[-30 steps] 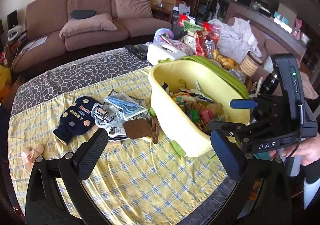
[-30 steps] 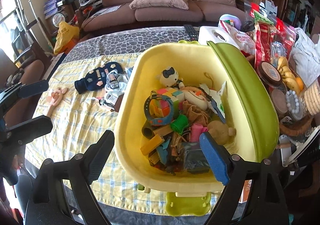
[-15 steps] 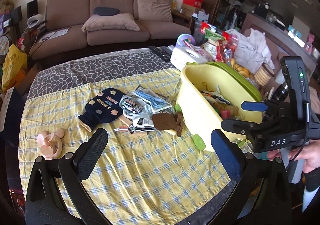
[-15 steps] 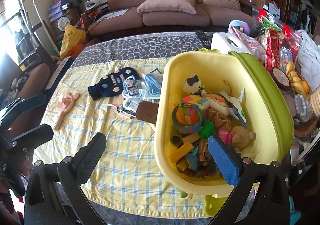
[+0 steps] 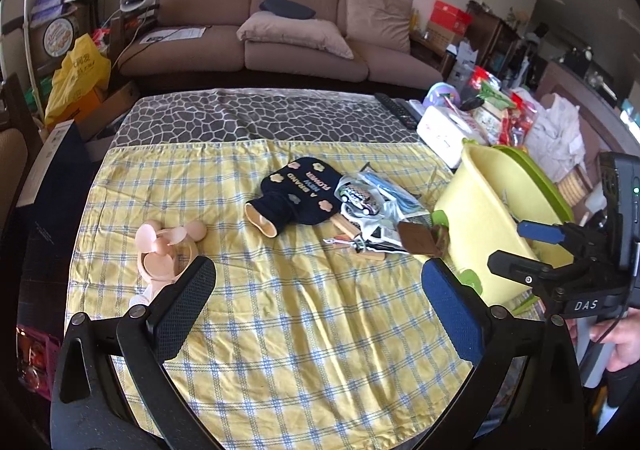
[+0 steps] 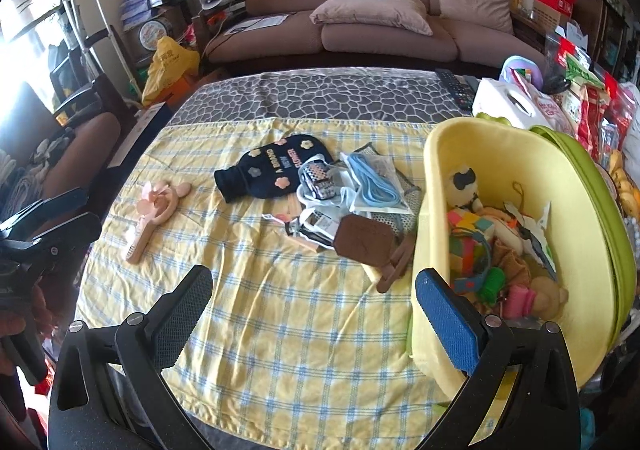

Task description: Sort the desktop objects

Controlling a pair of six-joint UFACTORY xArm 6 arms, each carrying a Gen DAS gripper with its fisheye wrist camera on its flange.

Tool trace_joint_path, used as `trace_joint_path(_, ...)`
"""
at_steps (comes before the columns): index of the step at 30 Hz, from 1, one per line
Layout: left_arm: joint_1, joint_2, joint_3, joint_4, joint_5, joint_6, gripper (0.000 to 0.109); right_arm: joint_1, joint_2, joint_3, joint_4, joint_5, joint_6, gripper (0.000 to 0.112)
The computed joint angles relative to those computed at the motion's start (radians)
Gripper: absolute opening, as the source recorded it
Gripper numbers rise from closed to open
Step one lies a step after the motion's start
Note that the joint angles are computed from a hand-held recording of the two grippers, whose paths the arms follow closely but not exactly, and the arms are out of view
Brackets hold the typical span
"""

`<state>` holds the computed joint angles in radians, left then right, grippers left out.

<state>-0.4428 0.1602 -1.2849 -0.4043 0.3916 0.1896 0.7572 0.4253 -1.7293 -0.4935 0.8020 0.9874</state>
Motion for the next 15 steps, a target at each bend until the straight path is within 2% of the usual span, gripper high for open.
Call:
trace_joint_path(3,0.021,0.023,0.002,-0.012,-0.012,0.000,0.103,0.004,0.070,-0.075,0.012,0.006,-0.031,0.103)
trace_joint_path(10,0.043,0.093,-0.023,0.099,-0.023,-0.076,0.103,-0.003,0.214,-0.229,0.070,-0.001,-0.083,0.103)
trace_joint_path(15,0.053,0.149,-0.059,0.087,-0.018,-0.090,0.103,-0.011,0.281,-0.296,0.077,-0.007,-0.088,0.103)
